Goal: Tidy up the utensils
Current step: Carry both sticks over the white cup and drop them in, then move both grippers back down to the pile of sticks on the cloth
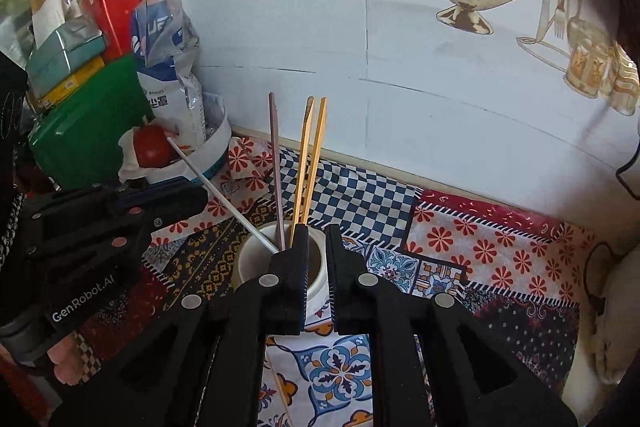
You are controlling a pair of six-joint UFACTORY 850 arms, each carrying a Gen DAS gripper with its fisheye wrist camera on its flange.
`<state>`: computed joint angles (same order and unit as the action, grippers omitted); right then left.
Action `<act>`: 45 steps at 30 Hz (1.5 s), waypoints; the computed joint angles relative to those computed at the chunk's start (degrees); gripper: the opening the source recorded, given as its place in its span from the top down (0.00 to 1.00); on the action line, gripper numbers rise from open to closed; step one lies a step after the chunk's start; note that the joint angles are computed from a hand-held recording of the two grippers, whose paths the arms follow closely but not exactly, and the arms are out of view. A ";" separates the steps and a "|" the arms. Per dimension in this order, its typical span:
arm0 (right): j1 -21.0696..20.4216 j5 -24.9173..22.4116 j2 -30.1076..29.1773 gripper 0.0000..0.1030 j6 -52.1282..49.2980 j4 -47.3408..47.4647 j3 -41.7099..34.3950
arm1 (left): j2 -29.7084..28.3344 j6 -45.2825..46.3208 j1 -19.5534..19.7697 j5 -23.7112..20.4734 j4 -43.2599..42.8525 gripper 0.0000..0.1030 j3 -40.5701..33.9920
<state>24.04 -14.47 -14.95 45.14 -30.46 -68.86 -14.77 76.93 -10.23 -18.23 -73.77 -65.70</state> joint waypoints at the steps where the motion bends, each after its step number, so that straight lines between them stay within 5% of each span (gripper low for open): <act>1: 0.17 -0.07 0.93 0.91 1.34 -1.27 0.82 | 0.56 0.57 -0.22 0.08 -0.41 0.82 0.46; 9: 1.56 -2.16 7.89 0.80 21.21 -18.85 8.35 | 4.52 2.11 -2.47 -0.23 -0.56 0.64 4.89; 19: 1.65 -5.90 15.59 0.72 30.09 -20.32 18.26 | 5.55 -1.39 -7.00 -0.47 4.19 0.62 9.36; 32: -3.06 -7.87 19.51 0.72 20.04 -1.98 29.80 | -1.75 -20.64 -13.38 -2.21 25.30 0.61 9.53; 45: -6.33 -5.61 16.55 0.72 -2.79 22.57 33.69 | -8.17 -28.86 -15.97 -4.97 33.20 0.67 7.44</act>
<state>17.71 -20.08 1.61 42.35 -7.89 -35.17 -22.94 48.07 -26.21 -23.20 -40.56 -58.26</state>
